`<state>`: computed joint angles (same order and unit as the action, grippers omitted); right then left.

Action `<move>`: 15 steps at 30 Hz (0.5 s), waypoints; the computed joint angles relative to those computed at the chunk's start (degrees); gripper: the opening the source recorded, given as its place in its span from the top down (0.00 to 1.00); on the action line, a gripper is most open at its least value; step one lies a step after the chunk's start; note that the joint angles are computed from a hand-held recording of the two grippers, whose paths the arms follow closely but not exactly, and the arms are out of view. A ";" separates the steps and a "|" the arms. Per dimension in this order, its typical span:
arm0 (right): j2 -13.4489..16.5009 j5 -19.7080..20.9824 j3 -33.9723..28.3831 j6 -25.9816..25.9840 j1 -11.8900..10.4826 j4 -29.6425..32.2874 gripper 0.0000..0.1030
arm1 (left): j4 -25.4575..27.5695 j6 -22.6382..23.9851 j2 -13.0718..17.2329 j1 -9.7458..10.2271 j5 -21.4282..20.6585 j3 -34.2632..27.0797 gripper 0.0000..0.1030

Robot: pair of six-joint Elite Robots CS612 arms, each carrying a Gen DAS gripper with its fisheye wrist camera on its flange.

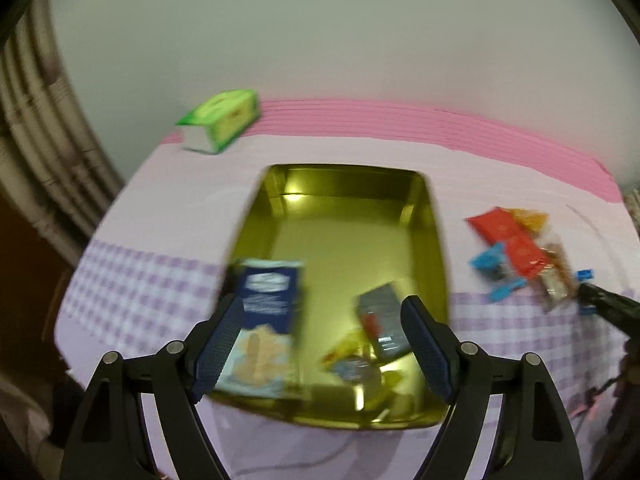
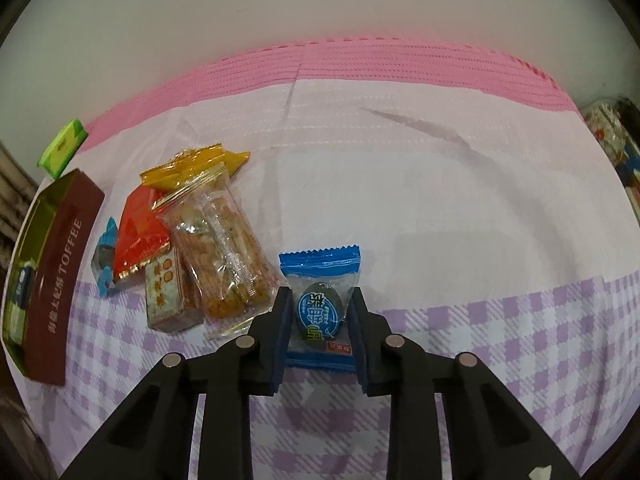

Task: Organize snacks
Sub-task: 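Grasp the blue-wrapped round candy from the pile with the right gripper, then grasp the teal-wrapped candy with the left gripper while the right holds the blue candy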

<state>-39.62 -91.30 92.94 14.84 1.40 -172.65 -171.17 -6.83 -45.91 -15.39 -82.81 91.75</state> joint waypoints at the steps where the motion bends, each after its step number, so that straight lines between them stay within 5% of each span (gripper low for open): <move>1: -0.01 -0.21 0.16 -0.41 0.04 -0.38 0.76 | 0.56 0.19 0.17 -0.24 -0.94 -0.48 0.21; 7: 0.04 -0.87 1.35 -1.21 -0.09 -3.24 0.77 | 3.31 0.85 1.13 -1.98 -4.34 -2.92 0.21; 15: 1.23 -6.81 1.25 0.67 -0.98 -6.98 0.77 | 7.82 -0.59 2.46 -2.71 -10.14 -5.41 0.22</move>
<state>-38.39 -98.11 94.19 15.51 0.42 -179.63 -163.35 -7.41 -43.44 -18.10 -92.95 86.34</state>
